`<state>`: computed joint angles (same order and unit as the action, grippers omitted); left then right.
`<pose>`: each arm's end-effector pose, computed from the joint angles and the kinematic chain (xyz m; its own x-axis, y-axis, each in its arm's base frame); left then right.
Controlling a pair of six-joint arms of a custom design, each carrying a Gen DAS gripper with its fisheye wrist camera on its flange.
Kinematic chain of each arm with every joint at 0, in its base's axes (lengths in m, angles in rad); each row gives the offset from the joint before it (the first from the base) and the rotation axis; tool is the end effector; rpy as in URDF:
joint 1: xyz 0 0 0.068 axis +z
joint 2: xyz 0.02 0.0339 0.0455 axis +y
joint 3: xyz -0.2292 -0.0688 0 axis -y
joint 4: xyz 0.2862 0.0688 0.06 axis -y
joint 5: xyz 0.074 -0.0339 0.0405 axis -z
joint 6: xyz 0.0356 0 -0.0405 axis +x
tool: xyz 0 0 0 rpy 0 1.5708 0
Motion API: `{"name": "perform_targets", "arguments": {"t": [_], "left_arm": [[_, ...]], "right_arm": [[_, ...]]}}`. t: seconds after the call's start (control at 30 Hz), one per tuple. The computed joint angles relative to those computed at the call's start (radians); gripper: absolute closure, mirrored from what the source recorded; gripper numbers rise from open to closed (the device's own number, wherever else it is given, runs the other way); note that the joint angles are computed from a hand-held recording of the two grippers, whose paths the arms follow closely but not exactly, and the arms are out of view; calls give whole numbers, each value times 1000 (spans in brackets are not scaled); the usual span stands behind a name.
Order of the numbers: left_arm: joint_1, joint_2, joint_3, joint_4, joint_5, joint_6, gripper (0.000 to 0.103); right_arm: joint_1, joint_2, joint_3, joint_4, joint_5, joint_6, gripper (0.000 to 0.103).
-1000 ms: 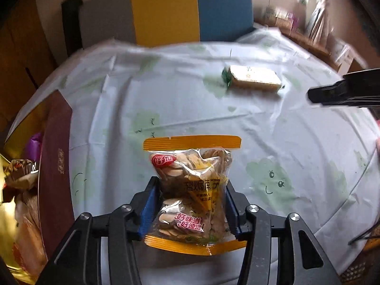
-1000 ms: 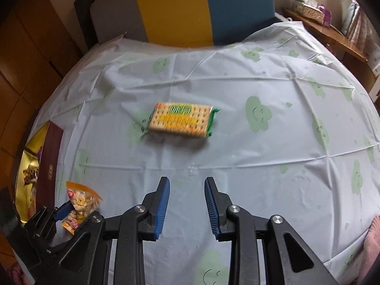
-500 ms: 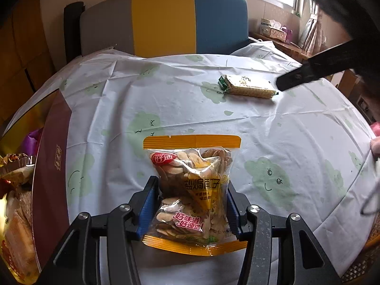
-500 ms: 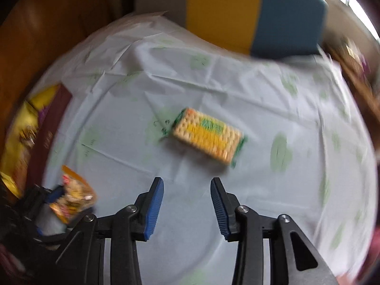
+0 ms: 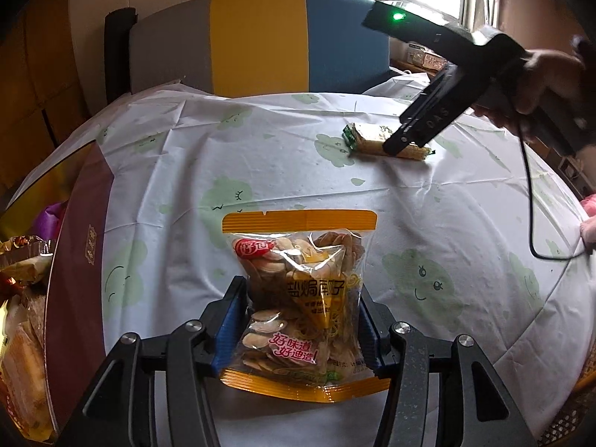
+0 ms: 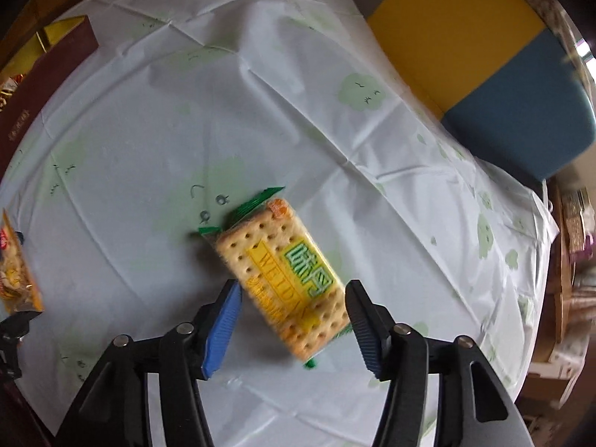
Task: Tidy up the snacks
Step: 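Grasp the WEIDAN cracker pack with the right tool while the left tool holds the nut bag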
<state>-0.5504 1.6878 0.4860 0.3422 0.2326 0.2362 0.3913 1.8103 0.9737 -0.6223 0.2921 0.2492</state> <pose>0.2317 -0.1518 0.0135 -0.4787 0.5609 -0.6755 0.7706 0.6371 -0.0170 0.3022 0.1136 0.0565 -0.9730 -0.1459 -0.1788 -0.0986 0.9633 -0.2498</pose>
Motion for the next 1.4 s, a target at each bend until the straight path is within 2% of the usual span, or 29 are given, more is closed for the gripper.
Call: {"name": "perform_targets", "arguments": {"t": [0.17,0.23,0.33,0.43,0.53,0.63,0.77,0.87,1.03,1.2,1.3,1.4], "left_arm": [[-8,-2,-4,5,-11,-6,47],[-12,-2,-5,8,-14,-9,47],[-15,-1,-5,10,-18,-17,46],[-13,2,-7,19,-16,-17,46],[-12,2,-11,28,-13,-16,46],[-8,2,-16,37,-5,-19,46],[2,-5,-10,8,7,-14,48],[15,-36,1,-70,17,-18,49],[30,-91,-22,-137,19,-11,50],[36,-139,-67,-150,14,2,49],[36,-154,-80,-155,8,0,49],[28,-162,-93,-141,-10,1,49]], "right_arm": [[-46,66,41,39,-43,-60,41],[-71,24,-4,76,-84,-36,45],[-55,-32,-67,95,-80,36,46],[-24,-113,-137,97,-87,142,46],[57,-255,-231,71,-96,328,46],[153,-324,-282,58,-127,474,46],[281,-329,-319,74,-124,704,46],[342,-321,-349,127,-110,795,45],[398,-359,-415,224,-101,805,41],[381,-300,-372,229,-98,756,40],[399,-187,-276,182,-60,739,51],[421,-143,-245,173,-31,763,51]]}}
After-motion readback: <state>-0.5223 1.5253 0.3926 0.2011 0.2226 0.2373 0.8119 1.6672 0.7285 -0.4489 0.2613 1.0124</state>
